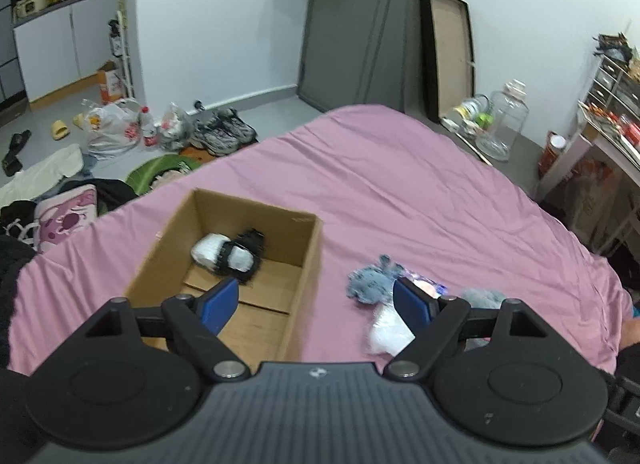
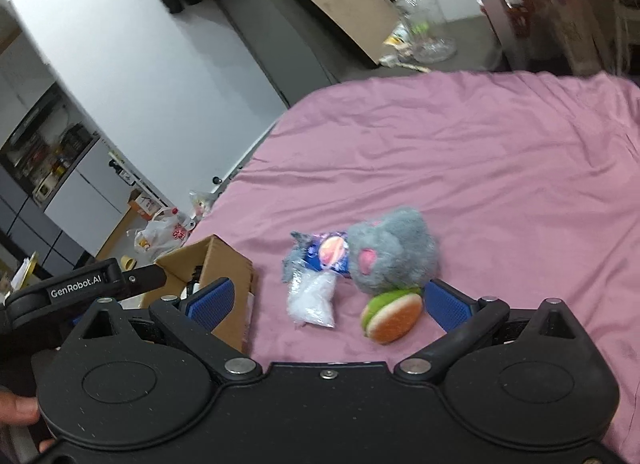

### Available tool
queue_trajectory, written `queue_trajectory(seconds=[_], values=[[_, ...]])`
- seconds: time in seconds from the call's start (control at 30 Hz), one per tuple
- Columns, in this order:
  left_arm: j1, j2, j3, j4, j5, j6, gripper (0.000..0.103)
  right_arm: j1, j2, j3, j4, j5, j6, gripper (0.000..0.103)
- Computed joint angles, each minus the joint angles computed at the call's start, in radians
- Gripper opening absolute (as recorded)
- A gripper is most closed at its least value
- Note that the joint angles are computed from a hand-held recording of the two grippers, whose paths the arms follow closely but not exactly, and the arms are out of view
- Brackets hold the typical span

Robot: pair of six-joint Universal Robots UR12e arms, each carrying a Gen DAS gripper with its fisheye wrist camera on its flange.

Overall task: Organize soft objects
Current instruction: 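Grasp the clear stuffing bag with left tool while right tool grasps hamburger plush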

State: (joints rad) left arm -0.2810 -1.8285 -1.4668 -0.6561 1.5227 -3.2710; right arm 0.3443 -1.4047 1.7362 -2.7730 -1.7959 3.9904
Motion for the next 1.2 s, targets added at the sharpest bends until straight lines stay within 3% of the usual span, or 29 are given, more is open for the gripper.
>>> queue_trajectory(seconds=[0.4, 0.73, 1.03, 1.2], values=[[-0.05, -0.041, 0.02, -0.031, -0.028, 0.05, 0.083, -0.044, -0.016, 0.061, -0.007, 0.074, 0.09, 0.094], [-0.07, -0.082, 0.04, -0.06, -0.042, 0.051, 0.079, -0.078, 0.002, 0.078, -0.005, 0.173, 0.148, 0.082], [-0.08, -0.123, 0.067, -0.092, -0.041, 0.06, 0.074, -0.087, 0.033, 0.069, 0.003, 0.206, 0.176, 0.079], [-0.082, -0.142, 0.079, -0.11, -0.04, 0.068, 0.074, -0.1, 0.049, 0.073, -0.006, 0.254, 0.195, 0.05]])
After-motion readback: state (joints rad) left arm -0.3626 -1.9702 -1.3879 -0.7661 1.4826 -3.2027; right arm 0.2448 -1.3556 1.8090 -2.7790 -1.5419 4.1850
